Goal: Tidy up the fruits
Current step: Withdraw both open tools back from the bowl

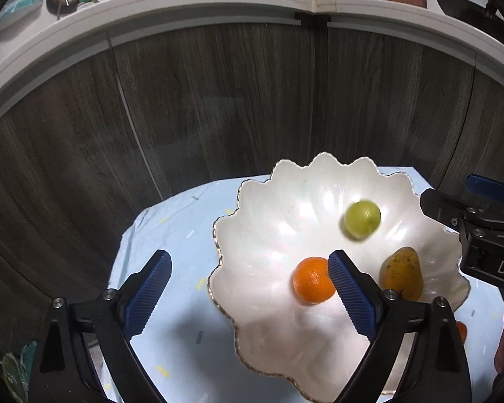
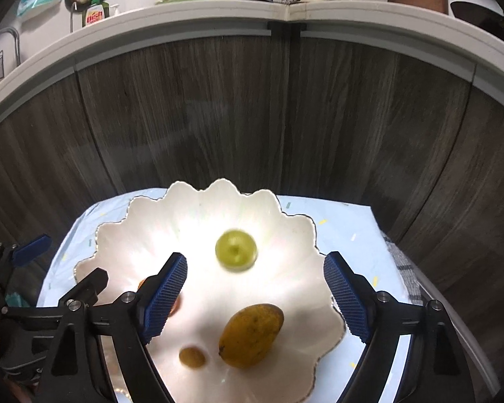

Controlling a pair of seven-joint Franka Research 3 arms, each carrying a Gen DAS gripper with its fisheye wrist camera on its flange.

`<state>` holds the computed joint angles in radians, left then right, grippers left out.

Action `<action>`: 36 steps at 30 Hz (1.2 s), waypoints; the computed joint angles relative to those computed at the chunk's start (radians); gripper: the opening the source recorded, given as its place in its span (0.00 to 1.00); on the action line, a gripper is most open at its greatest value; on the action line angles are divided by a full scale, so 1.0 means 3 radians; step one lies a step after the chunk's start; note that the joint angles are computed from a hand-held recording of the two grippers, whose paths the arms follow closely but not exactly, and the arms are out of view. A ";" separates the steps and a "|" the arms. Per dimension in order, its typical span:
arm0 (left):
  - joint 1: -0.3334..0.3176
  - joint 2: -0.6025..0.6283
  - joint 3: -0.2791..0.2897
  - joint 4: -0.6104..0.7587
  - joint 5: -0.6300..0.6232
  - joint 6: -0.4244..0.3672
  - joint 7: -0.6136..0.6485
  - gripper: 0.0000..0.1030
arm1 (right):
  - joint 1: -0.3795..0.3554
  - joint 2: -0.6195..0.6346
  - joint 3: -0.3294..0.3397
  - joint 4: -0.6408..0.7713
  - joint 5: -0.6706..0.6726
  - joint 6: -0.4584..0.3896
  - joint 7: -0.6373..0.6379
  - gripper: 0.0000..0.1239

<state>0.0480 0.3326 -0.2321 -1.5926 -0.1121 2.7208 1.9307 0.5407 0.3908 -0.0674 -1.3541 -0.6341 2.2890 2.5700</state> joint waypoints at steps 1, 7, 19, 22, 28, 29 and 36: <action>0.0007 -0.0029 -0.0004 -0.0022 -0.0009 -0.0008 0.0003 0.93 | 0.0018 -0.0044 -0.0006 -0.0043 -0.0029 -0.0003 0.0032 0.68; 0.0053 -0.0259 -0.0025 -0.0239 -0.0174 0.0033 0.0123 0.94 | 0.0050 -0.0234 0.0045 -0.0194 -0.0172 -0.0059 0.0167 0.68; -0.0030 -0.0737 0.0083 -0.0672 -0.0621 0.0113 0.0483 0.94 | -0.0001 -0.0658 0.0280 -0.0576 -0.0459 -0.0196 0.0485 0.68; -0.0078 -0.0825 0.0126 -0.0757 -0.0709 0.0117 0.0549 0.94 | -0.0028 -0.0758 0.0343 -0.0687 -0.0498 -0.0219 0.0557 0.68; -0.0184 -0.1001 0.0205 -0.0946 -0.0859 0.0131 0.0705 0.94 | -0.0104 -0.0956 0.0464 -0.0917 -0.0525 -0.0246 0.0702 0.68; -0.0202 -0.1019 0.0220 -0.0965 -0.0874 0.0129 0.0714 0.94 | -0.0117 -0.0986 0.0482 -0.0955 -0.0530 -0.0243 0.0732 0.68; -0.0320 -0.1195 0.0314 -0.1141 -0.1020 0.0131 0.0789 0.94 | -0.0206 -0.1178 0.0603 -0.1195 -0.0549 -0.0241 0.0907 0.68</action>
